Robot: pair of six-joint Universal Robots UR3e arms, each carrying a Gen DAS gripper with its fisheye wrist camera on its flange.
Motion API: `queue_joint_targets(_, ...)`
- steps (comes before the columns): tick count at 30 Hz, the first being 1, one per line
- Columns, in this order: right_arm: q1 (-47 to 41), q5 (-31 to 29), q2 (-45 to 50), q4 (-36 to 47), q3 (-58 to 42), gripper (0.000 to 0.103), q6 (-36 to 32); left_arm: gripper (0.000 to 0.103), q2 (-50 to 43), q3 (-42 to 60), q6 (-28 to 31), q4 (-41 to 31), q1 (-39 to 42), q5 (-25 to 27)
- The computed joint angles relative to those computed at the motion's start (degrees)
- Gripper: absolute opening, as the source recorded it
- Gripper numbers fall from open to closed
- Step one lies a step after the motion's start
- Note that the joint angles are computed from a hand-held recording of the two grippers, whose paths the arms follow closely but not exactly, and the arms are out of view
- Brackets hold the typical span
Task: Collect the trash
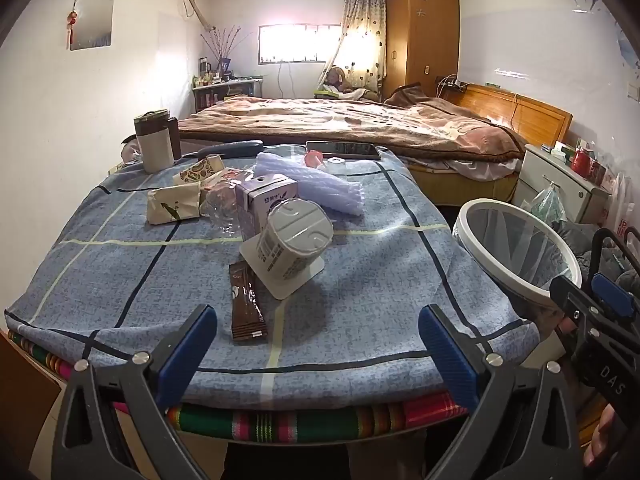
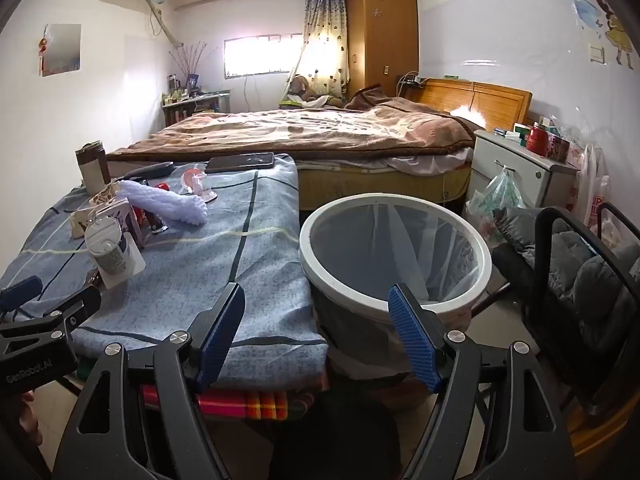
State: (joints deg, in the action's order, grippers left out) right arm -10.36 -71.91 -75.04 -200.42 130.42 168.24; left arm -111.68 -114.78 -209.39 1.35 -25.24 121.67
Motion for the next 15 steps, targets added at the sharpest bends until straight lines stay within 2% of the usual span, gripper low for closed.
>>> queue_joint_targets(7,-0.2,0.4,-0.1,0.8,-0.2,0.075,0.3,0.102,-0.2,0.9,-0.9,-1.7,0.1,0.1)
queue_joint_targets(8,-0.2,0.4,-0.2,0.9,-0.1,0.075,0.3,0.102,-0.3,0.8,-0.7,-1.4,0.1,-0.1)
queue_joint_targets(9,-0.1,0.3,-0.2,0.8,-0.1,0.075,0.5,0.102,-0.2,-1.6,0.5,2.2,1.1,-1.3)
queue_joint_targets(13,0.5,-0.5,0.1,0.1,0.3,0.075,1.1,0.102,-0.4,-2.8,1.3,4.0,1.9,-1.9)
queue_joint_targets(15,0.0,0.0,-0.2,1.2,-0.4,0.075,0.5,0.102,-0.7,-0.9,0.2,1.8,0.6,-0.6)
